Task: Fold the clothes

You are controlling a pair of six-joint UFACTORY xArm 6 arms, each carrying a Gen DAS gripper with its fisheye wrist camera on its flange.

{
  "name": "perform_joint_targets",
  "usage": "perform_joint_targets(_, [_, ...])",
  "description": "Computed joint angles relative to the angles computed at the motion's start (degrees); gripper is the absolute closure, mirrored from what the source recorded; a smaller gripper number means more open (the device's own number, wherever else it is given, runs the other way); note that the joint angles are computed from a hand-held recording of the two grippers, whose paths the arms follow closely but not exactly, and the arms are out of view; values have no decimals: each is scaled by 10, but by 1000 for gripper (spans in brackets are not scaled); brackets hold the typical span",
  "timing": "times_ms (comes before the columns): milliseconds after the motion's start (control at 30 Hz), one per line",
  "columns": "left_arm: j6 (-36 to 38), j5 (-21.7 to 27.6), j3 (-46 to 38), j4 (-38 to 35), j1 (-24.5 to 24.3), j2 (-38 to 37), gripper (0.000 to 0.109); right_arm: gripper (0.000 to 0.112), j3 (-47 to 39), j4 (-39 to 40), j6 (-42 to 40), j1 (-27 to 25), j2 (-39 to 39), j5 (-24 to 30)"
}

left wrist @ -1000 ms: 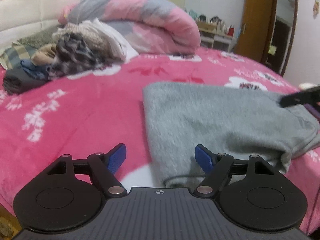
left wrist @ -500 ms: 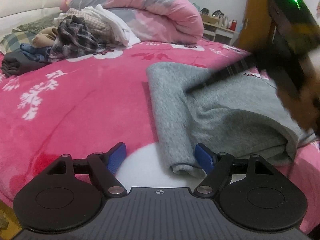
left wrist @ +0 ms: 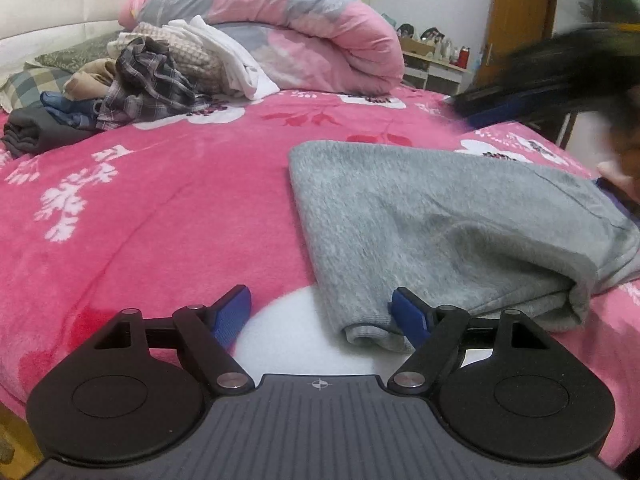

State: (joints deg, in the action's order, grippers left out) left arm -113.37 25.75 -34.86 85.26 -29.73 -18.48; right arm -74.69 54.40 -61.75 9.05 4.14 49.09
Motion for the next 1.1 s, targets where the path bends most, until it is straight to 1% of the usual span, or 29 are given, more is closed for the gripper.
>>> perform_joint_targets(67, [1, 12, 4, 1, -7, -12, 30, 77, 30, 32, -16, -67, -60, 64])
perform_joint_targets(100, [0, 19, 6, 6, -13, -19, 30, 74, 37, 46, -21, -103, -85, 101])
perform_joint_targets(167, [-2, 34, 9, 14, -23, -33, 30, 71, 57, 58, -27, -162, -129, 163])
perform_joint_targets(233, [-2, 49, 13, 23, -34, -47, 30, 71, 88, 57, -22, -190, -158, 188])
perform_joint_targets(300, [22, 47, -1, 28, -43, -37, 30, 70, 119, 54, -17, -218, -186, 211])
perform_joint_targets(333, [46, 46, -13, 26, -49, -24, 30, 71, 144, 41, -22, -213, -200, 196])
perform_joint_targets(400, [98, 46, -37, 18, -62, 2, 30, 72, 203, 18, -40, -177, -225, 127])
perform_joint_targets(533, [214, 38, -76, -16, -75, 53, 30, 74, 263, 34, -102, -100, -235, 28])
perform_joint_targets(600, [247, 35, -84, -33, -76, 66, 30, 74, 279, 31, -138, -66, -236, -13])
perform_joint_targets(700, [267, 38, -92, -56, -74, 80, 31, 77, 306, 6, -172, -9, -236, -96])
perform_joint_targets(767, [274, 48, -100, -63, -76, 89, 31, 90, 324, -14, -189, 26, -230, -161])
perform_joint_targets(800, [278, 53, -103, -65, -77, 93, 31, 104, 326, -19, -191, 34, -223, -182])
perform_joint_targets(867, [280, 66, -109, -57, -82, 97, 31, 106, 320, 18, -192, 22, -219, -169])
perform_joint_targets(967, [273, 76, -116, -31, -89, 102, 35, 108, 294, 72, -187, -27, -211, -94])
perform_joint_targets(1067, [268, 69, -126, -14, -87, 112, 44, 108, 271, 100, -173, -67, -196, -26])
perform_joint_targets(1100, [268, 66, -130, -10, -86, 116, 50, 108, 263, 105, -168, -78, -189, -5])
